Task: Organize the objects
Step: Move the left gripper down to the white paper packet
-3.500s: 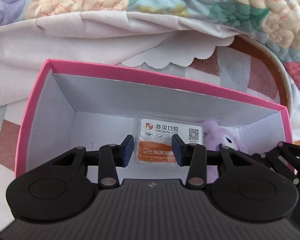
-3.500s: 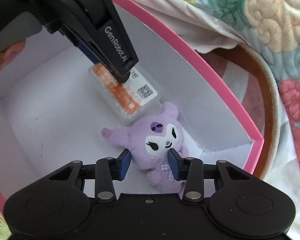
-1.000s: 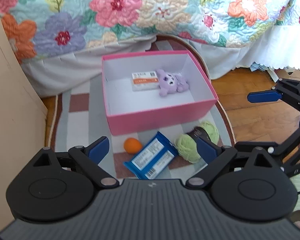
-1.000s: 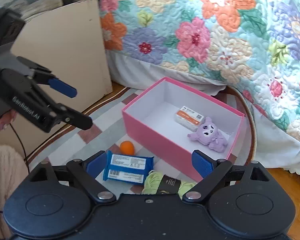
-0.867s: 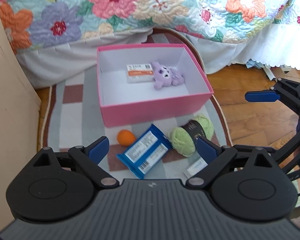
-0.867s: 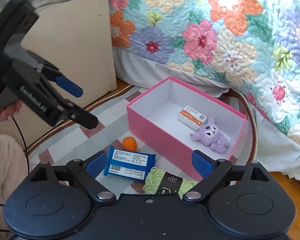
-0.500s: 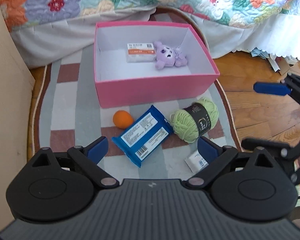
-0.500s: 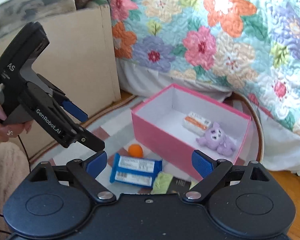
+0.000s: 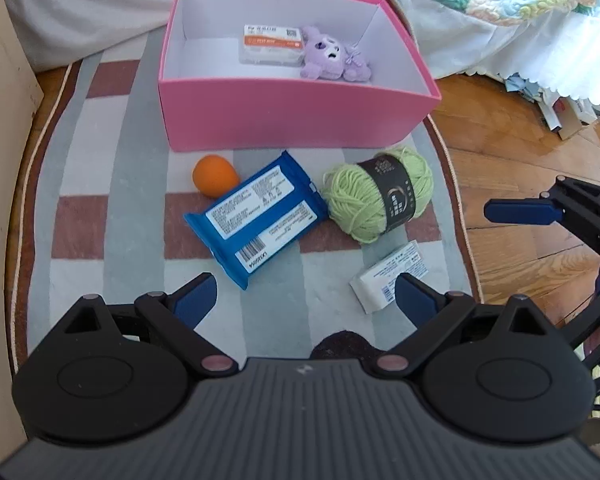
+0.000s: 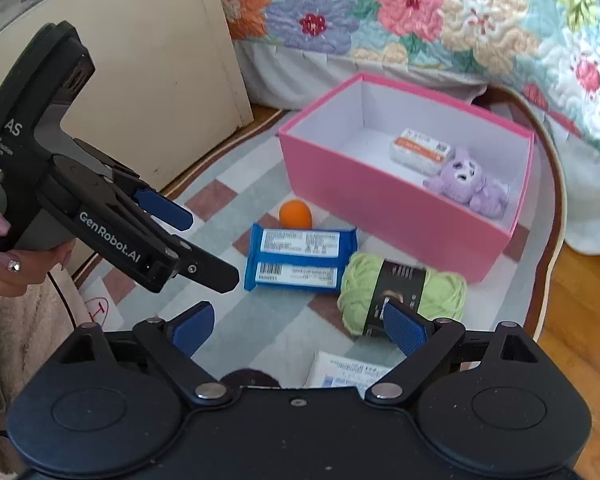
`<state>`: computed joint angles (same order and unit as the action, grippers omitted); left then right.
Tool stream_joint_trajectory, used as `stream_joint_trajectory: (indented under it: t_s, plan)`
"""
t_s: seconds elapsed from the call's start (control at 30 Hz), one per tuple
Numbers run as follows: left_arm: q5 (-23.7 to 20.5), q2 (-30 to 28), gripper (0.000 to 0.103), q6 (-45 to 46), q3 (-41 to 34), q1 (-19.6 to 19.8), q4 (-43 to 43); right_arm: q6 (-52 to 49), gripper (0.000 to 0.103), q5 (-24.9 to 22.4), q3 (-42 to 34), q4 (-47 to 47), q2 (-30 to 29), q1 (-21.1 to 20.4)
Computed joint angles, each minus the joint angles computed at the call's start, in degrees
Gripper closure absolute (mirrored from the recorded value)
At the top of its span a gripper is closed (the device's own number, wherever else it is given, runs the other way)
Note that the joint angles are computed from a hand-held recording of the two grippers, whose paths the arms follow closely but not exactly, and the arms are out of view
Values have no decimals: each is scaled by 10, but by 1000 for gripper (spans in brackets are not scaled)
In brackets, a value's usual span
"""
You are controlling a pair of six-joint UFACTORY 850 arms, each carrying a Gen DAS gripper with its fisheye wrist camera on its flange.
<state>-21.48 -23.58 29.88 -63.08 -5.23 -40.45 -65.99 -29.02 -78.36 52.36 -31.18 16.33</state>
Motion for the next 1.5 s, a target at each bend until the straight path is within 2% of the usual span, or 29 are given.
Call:
stream_joint_trajectory:
  t_s: [0.2,0.5,0.67,0.77,0.83,0.93,1.03,1.2,1.33,1.5]
  plan:
    - [-7,-22,6,-58,-9,-10,56,79,9,-16,-19,-47,-22,0]
    - [-4,-39,6,-72,-9,-12,49,74,9,-20,-17,-66,-31,4]
    - [19,-43,6,-17,4,-15,-18,69,9,-9,-7,-94,-32,7]
    - [20,-51,6,15,6,-17,-53,45,9,15,7,-101,-30,9]
    - [29,-52,6,68,16,-19,-111,35,9,28,13,-103,-31,10]
    - [43,-50,7,152,30,-23,-202,80,9,42,14,-158,-41,15]
    - [47,-52,8,217,38,-25,-276,86,9,55,18,-174,-46,17]
    - [49,-69,9,214,34,-25,-290,47,9,72,27,-109,-54,8]
    - [19,-90,10,249,27,-12,-343,-82,9,90,45,45,-58,-1]
    - [9,-99,15,312,26,-10,-402,-146,9,111,57,146,-64,-7]
